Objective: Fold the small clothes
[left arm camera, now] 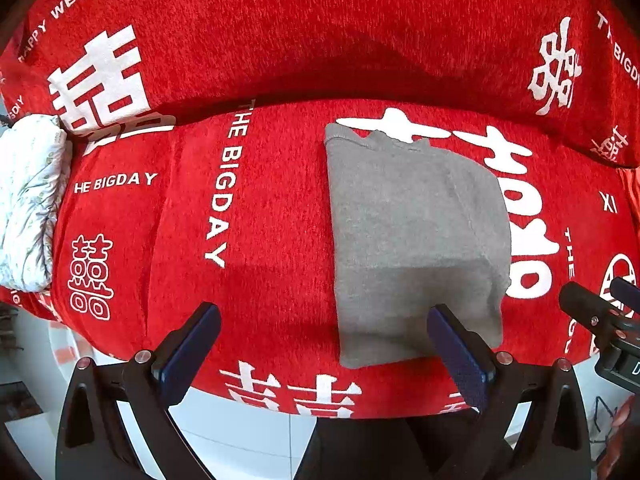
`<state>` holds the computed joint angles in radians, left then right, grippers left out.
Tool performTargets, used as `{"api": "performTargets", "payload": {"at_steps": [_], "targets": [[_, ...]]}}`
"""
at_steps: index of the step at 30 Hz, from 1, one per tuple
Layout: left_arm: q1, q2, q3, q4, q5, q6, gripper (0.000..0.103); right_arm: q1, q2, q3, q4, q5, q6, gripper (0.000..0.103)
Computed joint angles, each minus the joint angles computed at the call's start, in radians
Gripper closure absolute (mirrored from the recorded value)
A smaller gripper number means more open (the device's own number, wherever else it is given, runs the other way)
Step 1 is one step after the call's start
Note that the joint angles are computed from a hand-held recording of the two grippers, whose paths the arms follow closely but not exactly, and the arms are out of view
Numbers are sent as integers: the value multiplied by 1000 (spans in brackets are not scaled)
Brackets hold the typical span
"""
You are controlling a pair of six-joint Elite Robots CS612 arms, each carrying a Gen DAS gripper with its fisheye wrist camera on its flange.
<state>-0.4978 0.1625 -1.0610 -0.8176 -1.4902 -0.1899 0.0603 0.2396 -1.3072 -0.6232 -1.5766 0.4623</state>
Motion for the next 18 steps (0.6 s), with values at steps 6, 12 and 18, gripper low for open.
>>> {"api": "performTargets", "payload": {"at_steps": [6,12,18], "targets": [[0,0,0,2,-1,-3,0,0,0,0,-1,1,0,0],[-1,-1,1,4,0,0,0,1,0,1,-1,0,2,0],[-1,1,-3,-2,-3,-2,0,1,0,2,-2,0,1,0]]}}
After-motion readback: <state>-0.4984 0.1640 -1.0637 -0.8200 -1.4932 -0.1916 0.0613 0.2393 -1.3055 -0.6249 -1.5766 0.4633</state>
